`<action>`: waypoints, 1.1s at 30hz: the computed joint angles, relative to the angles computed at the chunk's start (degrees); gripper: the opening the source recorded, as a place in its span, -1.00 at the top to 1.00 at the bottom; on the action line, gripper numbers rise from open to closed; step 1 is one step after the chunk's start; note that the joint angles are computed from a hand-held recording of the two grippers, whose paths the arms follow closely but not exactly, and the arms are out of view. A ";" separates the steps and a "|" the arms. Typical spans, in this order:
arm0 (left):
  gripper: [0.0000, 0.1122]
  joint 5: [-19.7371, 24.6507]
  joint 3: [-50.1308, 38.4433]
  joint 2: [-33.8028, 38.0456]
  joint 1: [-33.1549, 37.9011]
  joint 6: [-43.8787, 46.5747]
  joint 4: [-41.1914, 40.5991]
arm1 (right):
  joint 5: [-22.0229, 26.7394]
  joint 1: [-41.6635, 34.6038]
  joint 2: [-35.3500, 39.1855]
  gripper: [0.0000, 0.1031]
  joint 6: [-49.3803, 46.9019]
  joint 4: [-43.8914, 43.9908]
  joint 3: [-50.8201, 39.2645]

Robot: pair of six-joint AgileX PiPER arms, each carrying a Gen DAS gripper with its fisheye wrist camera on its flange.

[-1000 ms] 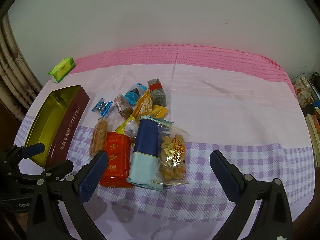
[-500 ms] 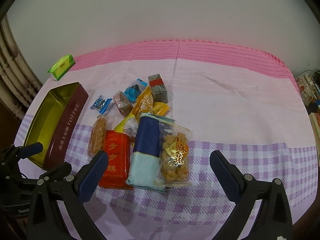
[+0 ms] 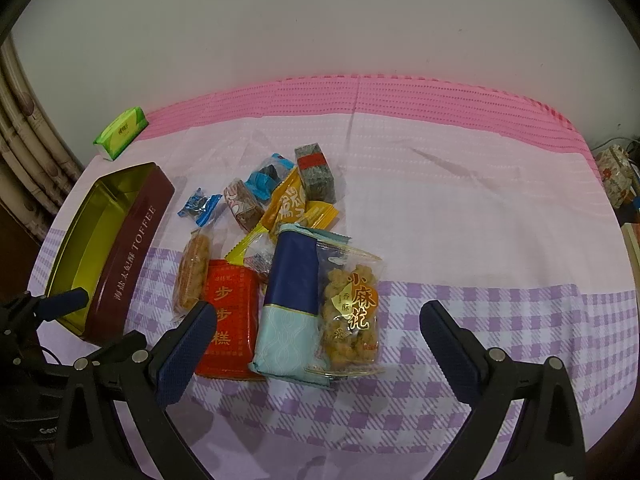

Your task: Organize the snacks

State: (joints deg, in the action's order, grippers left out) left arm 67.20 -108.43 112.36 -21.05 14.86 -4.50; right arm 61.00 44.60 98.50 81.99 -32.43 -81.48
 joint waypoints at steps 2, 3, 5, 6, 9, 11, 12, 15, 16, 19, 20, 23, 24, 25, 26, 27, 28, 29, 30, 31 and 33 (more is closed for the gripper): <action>-0.59 0.17 -0.21 0.20 -0.14 -0.12 0.29 | -0.11 0.00 0.15 -0.95 -0.01 0.00 0.00; -0.59 0.04 -0.15 0.19 -0.15 -0.21 0.37 | -0.18 0.01 0.20 -0.95 -0.01 -0.01 0.02; -0.59 -0.12 -0.12 0.32 -0.40 -0.26 0.83 | -0.19 -0.03 0.10 -0.95 0.07 0.09 0.06; -0.59 -0.34 -0.03 0.35 -0.55 -0.36 1.15 | -0.34 -0.02 0.16 -0.95 0.18 0.12 0.12; -0.59 0.04 -0.53 0.72 -0.69 -0.73 1.39 | -0.67 0.06 0.24 -0.95 0.40 0.19 0.35; -0.59 -0.06 -0.73 0.82 -0.79 -1.20 1.77 | -0.91 -0.19 0.30 -0.95 0.10 0.35 0.34; -0.59 0.06 -1.01 0.97 -0.75 -1.37 1.73 | -1.01 -0.31 0.32 -0.95 0.04 0.45 0.37; -0.59 0.29 -1.87 1.47 -0.67 -2.23 1.95 | -1.27 -0.37 0.25 -0.95 0.11 0.56 0.59; -0.59 0.48 -2.21 1.74 -0.68 -2.46 2.19 | -1.32 -0.41 0.19 -0.95 0.04 0.64 0.65; -0.59 0.68 -2.61 2.15 -0.54 -3.00 2.47 | -1.35 -0.44 0.19 -0.95 -0.01 0.64 0.65; -0.59 0.85 -2.83 2.34 -0.48 -2.94 2.34 | -1.31 -0.45 0.21 -0.95 0.03 0.68 0.62; -0.59 0.53 -2.71 2.30 -0.37 -2.77 2.25 | -1.34 -0.44 0.15 -0.95 0.16 0.65 0.68; -0.59 0.44 -2.67 2.30 -0.28 -2.52 1.90 | -1.49 -0.42 0.10 -0.95 0.32 0.63 0.81; -0.59 0.39 -2.72 2.34 -0.27 -2.51 1.88 | -1.74 -0.53 -0.01 -0.95 0.31 0.70 1.02; -0.59 0.16 -2.65 2.31 -0.30 -2.65 2.00 | -1.94 -0.59 -0.07 -0.94 0.33 0.75 1.20; -0.59 -0.10 -2.60 2.32 -0.39 -2.65 2.09 | -2.09 -0.63 -0.08 -0.91 0.34 0.79 1.36; -0.59 -0.23 -2.58 2.35 -0.44 -2.57 2.17 | -2.32 -0.88 -0.20 -0.90 0.12 0.96 1.57; -0.59 -0.37 -2.53 2.37 -0.49 -2.52 2.17 | -2.56 -1.10 -0.27 -0.88 -0.04 1.14 1.73; -0.59 -0.32 -2.76 2.53 -0.62 -2.65 2.22 | -2.91 -1.32 -0.36 -0.85 -0.16 1.32 1.99; -0.59 -0.38 -2.84 2.58 -0.64 -2.62 2.11 | -3.26 -1.54 -0.52 -0.84 -0.28 1.54 2.25; -0.59 -0.55 -2.99 2.69 -0.79 -2.58 2.15 | -3.85 -2.01 -0.68 -0.81 -0.56 1.93 2.65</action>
State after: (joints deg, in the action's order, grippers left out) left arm 66.65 -111.42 115.05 -21.84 12.27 -2.35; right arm 57.15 42.60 97.83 81.43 -30.49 -78.83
